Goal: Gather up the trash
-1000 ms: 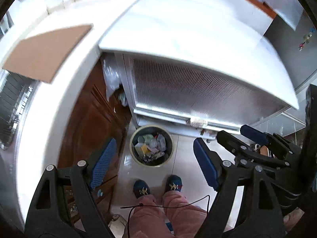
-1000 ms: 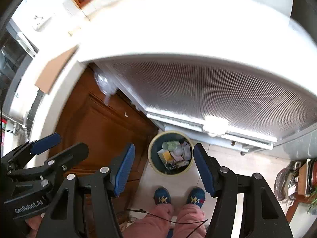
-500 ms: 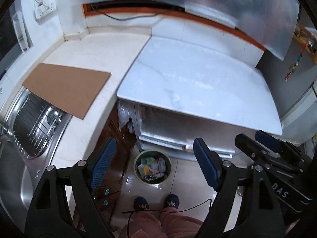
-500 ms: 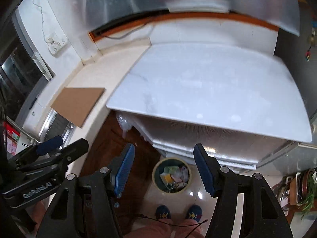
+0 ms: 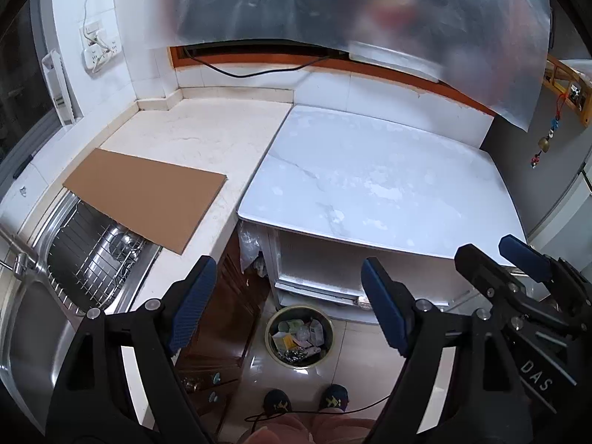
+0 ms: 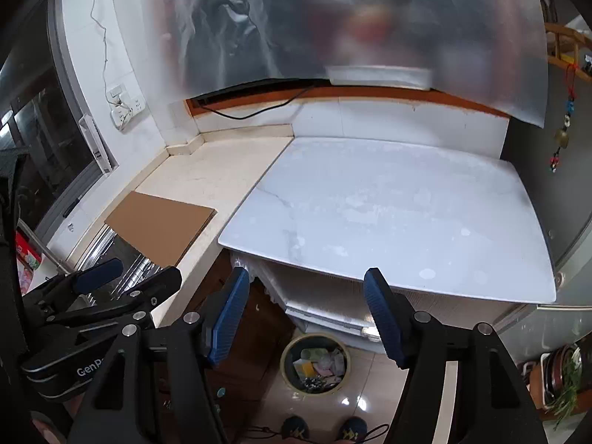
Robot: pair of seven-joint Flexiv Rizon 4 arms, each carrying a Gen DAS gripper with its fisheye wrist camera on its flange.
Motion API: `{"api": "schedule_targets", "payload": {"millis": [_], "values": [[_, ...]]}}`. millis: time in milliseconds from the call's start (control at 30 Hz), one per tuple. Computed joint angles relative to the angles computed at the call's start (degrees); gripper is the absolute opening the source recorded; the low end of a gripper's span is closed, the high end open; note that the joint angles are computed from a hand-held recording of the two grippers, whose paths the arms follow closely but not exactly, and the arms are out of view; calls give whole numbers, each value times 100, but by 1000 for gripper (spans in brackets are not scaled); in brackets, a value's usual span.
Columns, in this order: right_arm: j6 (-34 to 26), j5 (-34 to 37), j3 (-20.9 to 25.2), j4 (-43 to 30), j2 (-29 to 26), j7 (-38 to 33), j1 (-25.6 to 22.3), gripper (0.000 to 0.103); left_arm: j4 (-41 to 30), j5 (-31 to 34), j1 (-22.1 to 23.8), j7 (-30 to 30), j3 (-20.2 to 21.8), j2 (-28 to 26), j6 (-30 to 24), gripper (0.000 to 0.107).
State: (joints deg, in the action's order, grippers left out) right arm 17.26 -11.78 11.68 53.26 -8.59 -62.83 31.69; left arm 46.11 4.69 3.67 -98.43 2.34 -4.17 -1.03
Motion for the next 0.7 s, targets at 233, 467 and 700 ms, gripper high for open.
{"api": "schedule_targets", "payload": {"millis": [233, 467, 700], "values": [[162, -161, 3, 89, -43, 88, 74, 68, 56, -29, 55, 98, 33, 0, 109, 78], [104, -296, -37, -23, -173, 206, 165, 68, -12, -73, 112, 221, 42, -94, 135, 78], [161, -531, -91, -48, -242, 316, 249, 68, -71, -110, 137, 314, 58, -190, 217, 78]]}}
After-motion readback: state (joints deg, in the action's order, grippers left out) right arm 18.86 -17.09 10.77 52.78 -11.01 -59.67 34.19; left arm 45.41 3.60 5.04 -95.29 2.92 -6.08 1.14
